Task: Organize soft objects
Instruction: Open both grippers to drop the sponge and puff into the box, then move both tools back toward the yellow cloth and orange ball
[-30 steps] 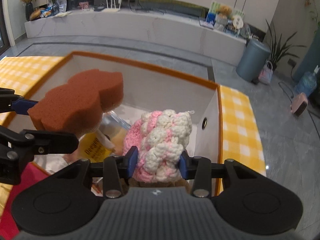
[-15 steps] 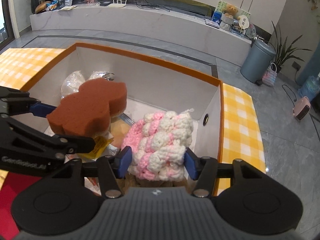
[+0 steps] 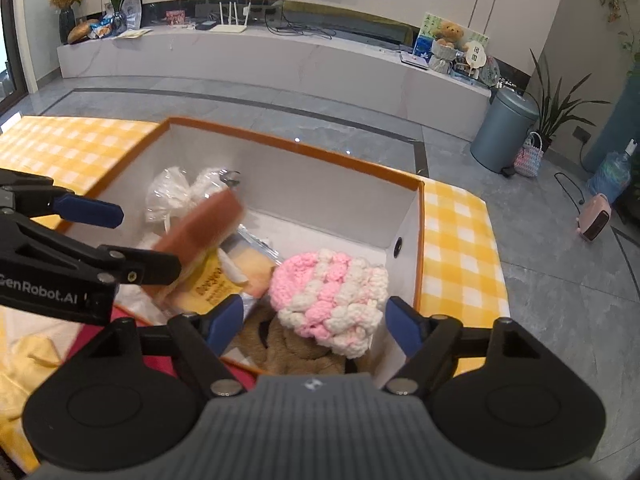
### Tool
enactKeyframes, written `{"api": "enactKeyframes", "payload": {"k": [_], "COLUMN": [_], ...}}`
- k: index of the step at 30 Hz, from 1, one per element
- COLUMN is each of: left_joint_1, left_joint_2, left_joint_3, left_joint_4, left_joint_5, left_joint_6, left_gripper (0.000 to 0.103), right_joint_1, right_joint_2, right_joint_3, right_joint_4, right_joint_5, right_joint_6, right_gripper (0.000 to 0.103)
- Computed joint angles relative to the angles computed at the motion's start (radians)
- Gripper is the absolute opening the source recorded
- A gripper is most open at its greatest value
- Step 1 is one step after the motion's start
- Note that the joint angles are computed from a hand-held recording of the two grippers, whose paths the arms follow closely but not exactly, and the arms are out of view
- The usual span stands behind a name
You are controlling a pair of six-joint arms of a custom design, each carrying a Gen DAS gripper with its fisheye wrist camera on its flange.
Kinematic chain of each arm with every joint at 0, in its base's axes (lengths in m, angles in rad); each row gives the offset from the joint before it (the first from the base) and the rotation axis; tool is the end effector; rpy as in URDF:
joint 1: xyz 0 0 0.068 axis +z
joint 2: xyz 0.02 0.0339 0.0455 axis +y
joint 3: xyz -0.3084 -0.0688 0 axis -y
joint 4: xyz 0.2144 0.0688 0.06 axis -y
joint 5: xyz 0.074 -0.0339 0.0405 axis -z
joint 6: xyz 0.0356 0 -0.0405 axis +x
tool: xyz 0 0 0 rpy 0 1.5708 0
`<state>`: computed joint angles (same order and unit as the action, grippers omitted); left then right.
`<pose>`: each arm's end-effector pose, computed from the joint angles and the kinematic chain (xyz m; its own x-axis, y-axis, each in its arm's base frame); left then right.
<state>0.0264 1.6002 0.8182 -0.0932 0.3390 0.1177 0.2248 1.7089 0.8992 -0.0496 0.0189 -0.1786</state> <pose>0.2926 -0.0041 0.2307 -0.7400 0.0912 -0.6664 0.2770 0.9442 -0.1783 0.3173 0.0719 0.2221 -0.6891 -0.3398 -0.6400 -0.3387 0.9319 -0.1301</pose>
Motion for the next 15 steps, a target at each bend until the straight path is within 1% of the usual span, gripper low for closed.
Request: {"api": "enactKeyframes", "payload": {"k": [3,6,10,12,13,14,15], "left_joint_1": [0.001,0.010,0.048,0.078,0.093,0.108,0.126], "left_joint_2": [-0.044,-0.089,-0.171,-0.226,-0.255,-0.285,-0.315], "left_joint_3": [-0.001,-0.006,-0.048,-0.091,-0.115,-0.136,-0.156], "left_joint_4": [-0.034,-0.068,-0.088,-0.075,-0.065,-0.061,-0.062], "left_joint_5": [-0.013,-0.007,0.055,0.095,0.110,0.118,0.127], "left_joint_6": [0.006,0.011,0.009,0.012,0.018,0.027,0.036], "left_gripper": [0.097,0.097,0.097,0.097,0.097,0.097,0.097], "right_joint_1": [0.018,0.041,0.074,0.091,0.101,0.121,0.145], "right_joint_2": [-0.054,-0.131,-0.246,-0.317,-0.353,-0.388,-0.422], "right_joint_3": [-0.012,-0.058,-0.132,-0.195,-0.228,-0.264,-0.304], "right_joint_4": [-0.034,-0.023,0.003,0.047,0.071,0.095,0.126], "right_joint_5": [0.003,0.015,0.039,0.045,0.051,0.068,0.088], "right_joint_6": [-0.003,-0.010,0.013,0.041,0.054,0.070,0.088], "right_gripper": [0.077,0.077,0.077,0.078,0.080,0.086,0.088]}}
